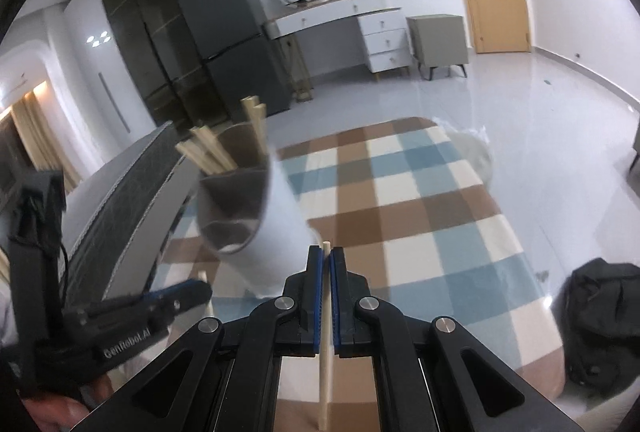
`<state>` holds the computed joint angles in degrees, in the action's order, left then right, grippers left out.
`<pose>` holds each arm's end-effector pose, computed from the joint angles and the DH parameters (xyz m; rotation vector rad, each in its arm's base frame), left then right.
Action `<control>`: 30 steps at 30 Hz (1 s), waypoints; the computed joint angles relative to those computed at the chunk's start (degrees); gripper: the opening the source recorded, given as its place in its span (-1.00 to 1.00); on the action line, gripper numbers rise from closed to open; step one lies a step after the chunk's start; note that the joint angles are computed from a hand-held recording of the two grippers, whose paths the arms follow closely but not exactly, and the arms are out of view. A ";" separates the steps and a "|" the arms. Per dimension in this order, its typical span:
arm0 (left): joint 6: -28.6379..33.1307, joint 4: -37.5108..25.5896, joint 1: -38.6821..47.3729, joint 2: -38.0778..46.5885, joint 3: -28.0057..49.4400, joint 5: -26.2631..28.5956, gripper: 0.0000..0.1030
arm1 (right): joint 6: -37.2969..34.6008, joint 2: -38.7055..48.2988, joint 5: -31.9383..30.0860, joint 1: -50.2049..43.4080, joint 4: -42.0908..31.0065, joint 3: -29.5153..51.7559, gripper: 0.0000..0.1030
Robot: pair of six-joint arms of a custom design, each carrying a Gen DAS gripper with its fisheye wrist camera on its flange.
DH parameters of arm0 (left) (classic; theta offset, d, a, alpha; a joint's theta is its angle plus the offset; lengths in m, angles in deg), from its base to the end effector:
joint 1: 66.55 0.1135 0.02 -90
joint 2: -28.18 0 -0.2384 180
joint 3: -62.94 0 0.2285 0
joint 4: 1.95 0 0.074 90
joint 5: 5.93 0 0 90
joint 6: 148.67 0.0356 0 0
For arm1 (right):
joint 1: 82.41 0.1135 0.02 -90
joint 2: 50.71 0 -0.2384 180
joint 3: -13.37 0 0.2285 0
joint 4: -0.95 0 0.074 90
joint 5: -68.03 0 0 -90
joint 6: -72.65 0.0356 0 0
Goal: Organize utensils
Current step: 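Lift both chopsticks and lower them into the utensil holder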
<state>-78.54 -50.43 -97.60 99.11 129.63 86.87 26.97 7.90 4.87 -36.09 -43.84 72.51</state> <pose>0.2016 -0.1234 0.2347 0.2684 2.5276 -0.4246 0.1498 0.1336 0.2453 0.1870 2.2522 0.2971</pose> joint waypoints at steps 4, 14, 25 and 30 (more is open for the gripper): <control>1.54 -0.23 0.92 -2.93 -0.57 0.14 -0.96 | 0.85 4.06 4.45 5.47 -1.79 3.03 -0.95; 6.57 -2.42 6.35 -8.53 -0.93 5.80 -0.97 | 2.16 6.92 10.44 10.44 -5.81 7.61 -0.95; 11.86 -8.05 6.42 -6.56 4.77 7.64 -0.98 | -1.51 7.17 11.06 10.02 -3.96 9.31 -0.95; 13.12 -9.83 8.09 -5.83 6.94 8.78 -0.98 | -2.24 5.98 9.89 8.59 -2.29 8.39 -0.96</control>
<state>-65.42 -60.26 -89.51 93.28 136.56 95.65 24.73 13.88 14.76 -27.50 -46.13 80.90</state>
